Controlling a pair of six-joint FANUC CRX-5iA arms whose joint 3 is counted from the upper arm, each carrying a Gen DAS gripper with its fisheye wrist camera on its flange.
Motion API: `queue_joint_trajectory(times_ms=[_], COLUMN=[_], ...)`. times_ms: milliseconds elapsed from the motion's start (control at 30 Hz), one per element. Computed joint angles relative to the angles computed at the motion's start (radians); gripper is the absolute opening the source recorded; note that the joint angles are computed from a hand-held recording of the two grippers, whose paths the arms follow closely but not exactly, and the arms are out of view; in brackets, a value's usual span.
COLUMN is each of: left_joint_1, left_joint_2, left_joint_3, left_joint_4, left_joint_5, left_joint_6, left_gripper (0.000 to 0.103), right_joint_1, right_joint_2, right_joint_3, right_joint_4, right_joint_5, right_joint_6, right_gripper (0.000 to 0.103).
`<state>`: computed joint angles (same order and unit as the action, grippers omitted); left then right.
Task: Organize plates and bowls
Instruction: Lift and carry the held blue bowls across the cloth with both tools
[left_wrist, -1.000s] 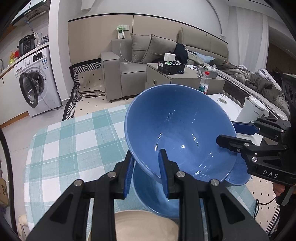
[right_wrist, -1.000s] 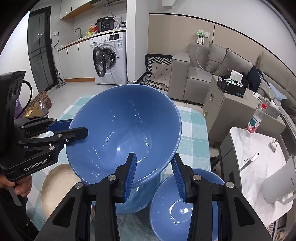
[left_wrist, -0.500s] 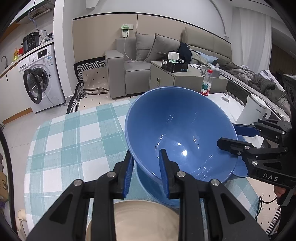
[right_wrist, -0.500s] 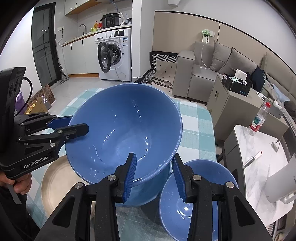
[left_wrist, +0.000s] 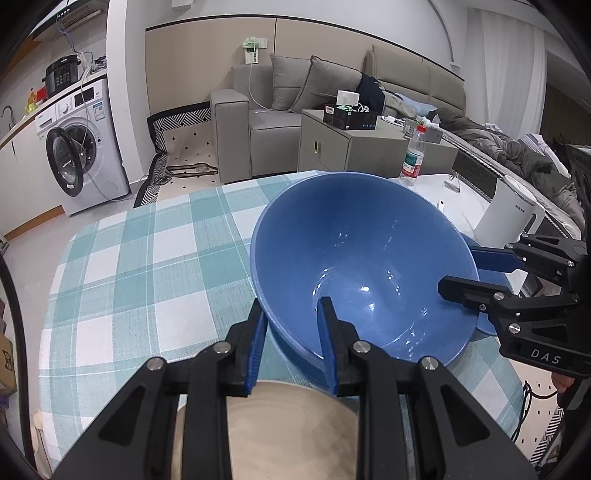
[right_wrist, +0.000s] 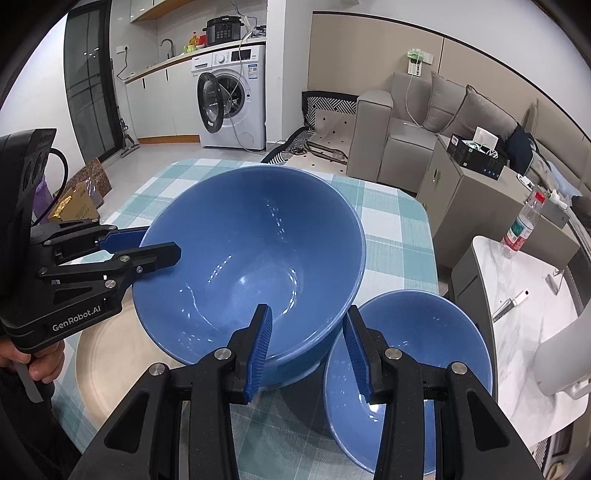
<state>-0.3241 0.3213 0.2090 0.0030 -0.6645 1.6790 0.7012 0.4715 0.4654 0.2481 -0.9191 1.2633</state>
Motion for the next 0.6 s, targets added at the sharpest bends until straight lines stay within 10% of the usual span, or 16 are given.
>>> queue_joint_trajectory(times_ms=[600], left_joint_1=[-0.004], left_joint_2=[0.017], left_joint_3=[0.006], left_joint_4=[-0.024], left_joint_5=[-0.029], left_joint_6=[0.014], left_gripper=[0.025], right_joint_1=[0.019], right_joint_2=[0.025], right_joint_3=[-0.009], right_joint_4=[0.044], right_joint_5=[-0.008], right_joint_6=[-0.01], right_gripper=[0.042])
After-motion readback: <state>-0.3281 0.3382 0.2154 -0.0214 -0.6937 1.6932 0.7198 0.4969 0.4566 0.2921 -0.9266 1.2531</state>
